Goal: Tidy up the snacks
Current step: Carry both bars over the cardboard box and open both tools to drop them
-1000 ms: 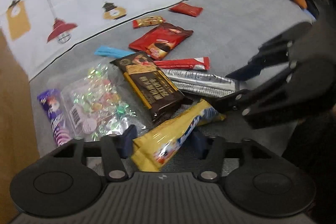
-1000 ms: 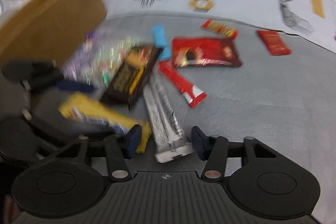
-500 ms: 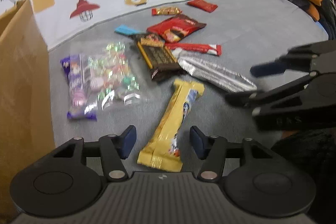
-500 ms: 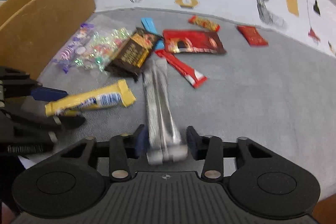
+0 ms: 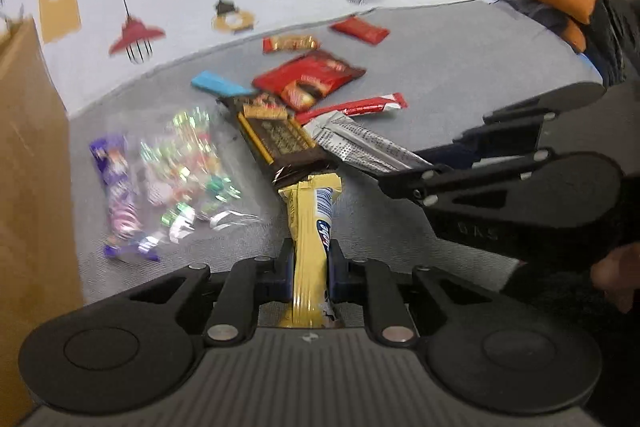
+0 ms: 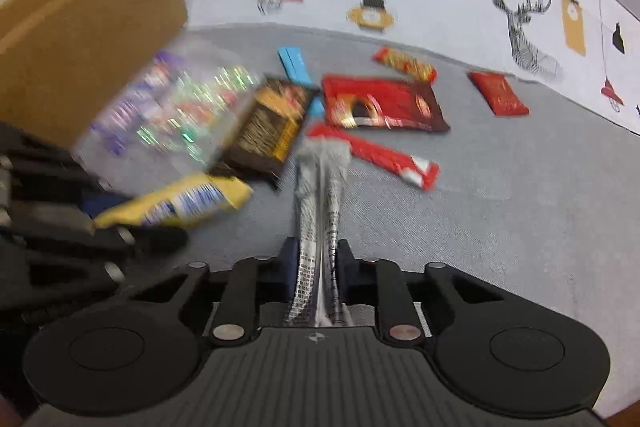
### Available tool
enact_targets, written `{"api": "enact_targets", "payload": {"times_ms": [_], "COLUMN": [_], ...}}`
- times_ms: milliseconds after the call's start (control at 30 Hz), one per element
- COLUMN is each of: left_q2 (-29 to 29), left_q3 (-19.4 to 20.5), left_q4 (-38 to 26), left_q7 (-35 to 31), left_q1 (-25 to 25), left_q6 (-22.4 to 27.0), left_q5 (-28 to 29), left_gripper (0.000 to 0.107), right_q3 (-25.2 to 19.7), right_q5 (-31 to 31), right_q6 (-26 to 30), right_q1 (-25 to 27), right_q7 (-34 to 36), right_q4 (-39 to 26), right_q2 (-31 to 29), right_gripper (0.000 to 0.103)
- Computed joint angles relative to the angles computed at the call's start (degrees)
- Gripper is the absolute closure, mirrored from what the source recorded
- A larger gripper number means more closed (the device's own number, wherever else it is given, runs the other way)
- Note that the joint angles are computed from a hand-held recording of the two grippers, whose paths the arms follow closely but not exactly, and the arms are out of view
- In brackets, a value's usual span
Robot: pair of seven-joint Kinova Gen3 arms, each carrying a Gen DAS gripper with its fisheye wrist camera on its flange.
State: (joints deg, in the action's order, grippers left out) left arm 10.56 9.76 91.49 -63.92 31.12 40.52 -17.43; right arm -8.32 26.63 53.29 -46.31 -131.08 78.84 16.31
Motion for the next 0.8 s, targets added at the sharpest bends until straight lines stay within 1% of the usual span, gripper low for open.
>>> {"api": "enact_targets", "payload": {"times_ms": [33,67,100,167,200,233,267,300,333,367,400,433,500,567,600,633,667,700,733,800], "left_q2": [-0.98,-1.50,-1.85,-2.08,-2.03,-2.63,-3.51,-4.65,-5.71,-6.15,-6.41,-6.92,-8.11,-10.02,-10.68,-11.14,-11.67,-12.45,-13.01,-13.13], "left_q3": [-0.02,0.98,0.93,-1.36,-1.54,-1.28,-0.01,0.79,0.79,0.20,0.36,1.04,0.93,1.31,1.55,1.67,1.72,1.87,2.26,3.04], "left_q4": [-0.02,-0.67,-1.86,-4.06,-5.31,-6.06,-6.37,-5.93,-5.55,-5.60,-5.64,-5.23,-4.26,-2.33,-1.57,-1.07,-0.54,0.32,0.92,1.09], "left_q7": [0.64,1.48,3.25,7.56,8.62,9.21,8.89,9.05,9.18,9.77,9.88,9.79,8.71,8.61,8.37,7.80,7.35,7.20,7.51,8.52], "left_q1": [0.37,-0.26,0.16,2.37,2.41,1.38,-0.70,-2.05,-2.35,-1.59,-1.88,-3.24,-5.13,-6.14,-6.64,-7.23,-7.82,-8.29,-8.65,-9.28], "left_q6": [0.67,2.18,4.51,9.17,11.50,13.10,13.76,13.49,13.45,14.06,14.44,14.38,13.78,12.47,11.81,11.31,10.80,10.06,9.60,9.54], "left_q5": [-0.53,-0.84,-1.33,-2.22,-1.90,-0.65,1.04,1.80,1.63,0.53,0.36,1.11,4.05,4.27,4.30,4.97,5.73,5.95,5.31,3.91], "left_gripper": [0.091,0.091,0.091,0.091,0.091,0.091,0.091,0.091,0.091,0.091,0.091,0.091,0.091,0.091,0.091,0.091,0.091,0.091,0.091,0.091], "right_q3": [-0.63,-1.87,-2.06,-0.03,2.14,4.34,5.75,6.11,5.45,4.41,3.05,1.40,-0.15,-1.17,-1.67,-1.62,-0.53,-0.45,-0.98,0.45], "right_q5": [1.39,2.68,3.71,5.72,6.33,6.80,7.66,9.19,10.24,10.37,9.56,7.82,3.16,-0.84,-1.57,-1.38,-1.91,-1.72,-0.60,3.79], "right_q6": [-0.23,-0.69,-0.97,-0.92,-0.76,-0.62,-0.22,0.39,1.37,2.25,2.20,1.22,-3.02,-6.99,-7.71,-7.49,-6.34,-6.06,-6.63,-5.00], "right_q1": [-0.27,0.08,-0.42,-3.59,-6.25,-8.90,-11.10,-12.57,-12.99,-12.33,-10.62,-7.97,-2.66,2.04,3.02,2.95,1.98,1.45,0.91,-3.25], "right_q7": [-2.31,-4.63,-6.96,-11.62,-13.95,-16.28,-18.60,-20.57,-21.61,-21.72,-20.94,-21.10,-24.21,-27.29,-27.43,-26.64,-26.65,-27.59,-28.19,-27.91], "right_q4": [0.46,1.15,1.69,2.30,2.46,2.63,2.66,2.51,2.00,1.10,0.58,0.44,1.66,2.64,2.96,3.21,3.00,3.23,3.51,2.05], "right_q2": [-0.88,-1.77,-2.72,-4.26,-4.89,-5.50,-6.02,-6.32,-6.42,-5.98,-5.42,-4.83,-4.86,-6.04,-6.31,-5.60,-4.68,-4.79,-5.31,-4.90], "right_gripper": [0.084,0.085,0.085,0.085,0.085,0.085,0.085,0.085,0.085,0.085,0.085,0.085,0.085,0.085,0.085,0.087,0.087,0.087,0.087,0.087]}}
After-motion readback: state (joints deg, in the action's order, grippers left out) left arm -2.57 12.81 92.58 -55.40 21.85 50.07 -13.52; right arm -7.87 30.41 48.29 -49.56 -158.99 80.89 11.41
